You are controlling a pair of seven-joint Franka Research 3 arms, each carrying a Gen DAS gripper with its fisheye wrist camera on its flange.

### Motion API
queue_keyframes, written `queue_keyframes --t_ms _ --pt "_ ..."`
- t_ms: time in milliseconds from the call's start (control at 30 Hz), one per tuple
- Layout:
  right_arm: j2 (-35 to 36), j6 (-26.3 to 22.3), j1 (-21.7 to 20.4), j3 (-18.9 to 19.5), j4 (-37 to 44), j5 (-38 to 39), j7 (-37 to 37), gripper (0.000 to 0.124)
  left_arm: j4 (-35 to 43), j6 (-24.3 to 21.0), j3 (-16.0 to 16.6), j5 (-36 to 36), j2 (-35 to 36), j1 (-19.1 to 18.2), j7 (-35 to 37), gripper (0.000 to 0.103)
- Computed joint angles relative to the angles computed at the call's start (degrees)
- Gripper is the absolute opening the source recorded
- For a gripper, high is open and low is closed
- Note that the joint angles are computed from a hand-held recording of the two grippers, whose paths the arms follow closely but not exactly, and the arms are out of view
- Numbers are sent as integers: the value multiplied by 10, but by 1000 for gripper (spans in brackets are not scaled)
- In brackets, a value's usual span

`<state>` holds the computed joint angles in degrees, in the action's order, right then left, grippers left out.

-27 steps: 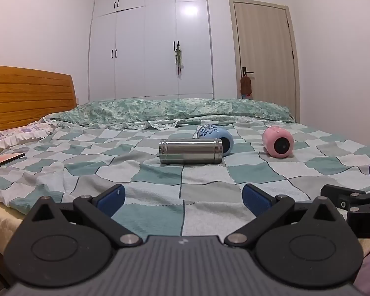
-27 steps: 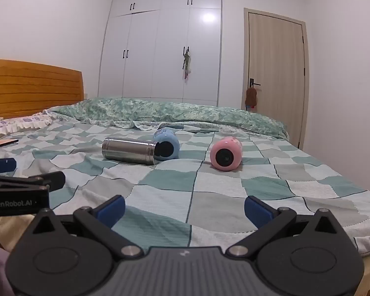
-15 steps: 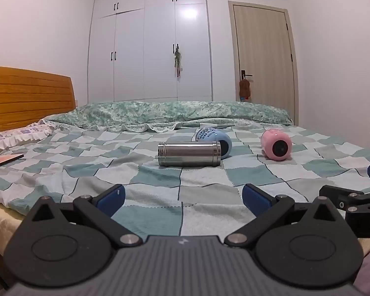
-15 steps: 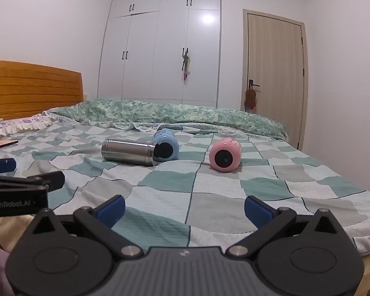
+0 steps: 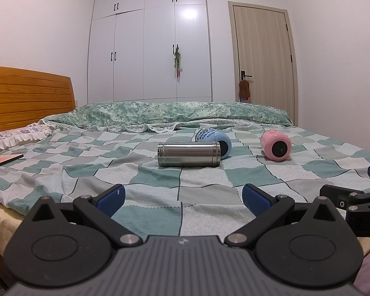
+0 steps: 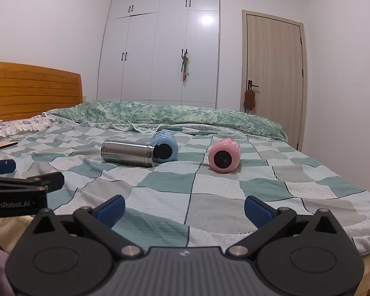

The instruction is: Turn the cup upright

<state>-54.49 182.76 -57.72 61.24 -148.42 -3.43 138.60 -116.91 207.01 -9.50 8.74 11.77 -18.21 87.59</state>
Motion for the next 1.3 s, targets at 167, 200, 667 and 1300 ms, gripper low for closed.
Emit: queue_keyframes --t_ms 167,200,667,1300 --pt "0 0 0 0 0 -1 0 103 0 0 0 0 0 0 0 103" --pt "0 0 0 0 0 -1 0 103 0 0 0 0 0 0 -1 103" --pt "-1 2 -1 0 -1 0 1 103 0 2 -1 5 0 3 -5 103" --pt "-2 2 0 -1 -1 1 1 103 -1 4 -1 7 0 4 -7 103"
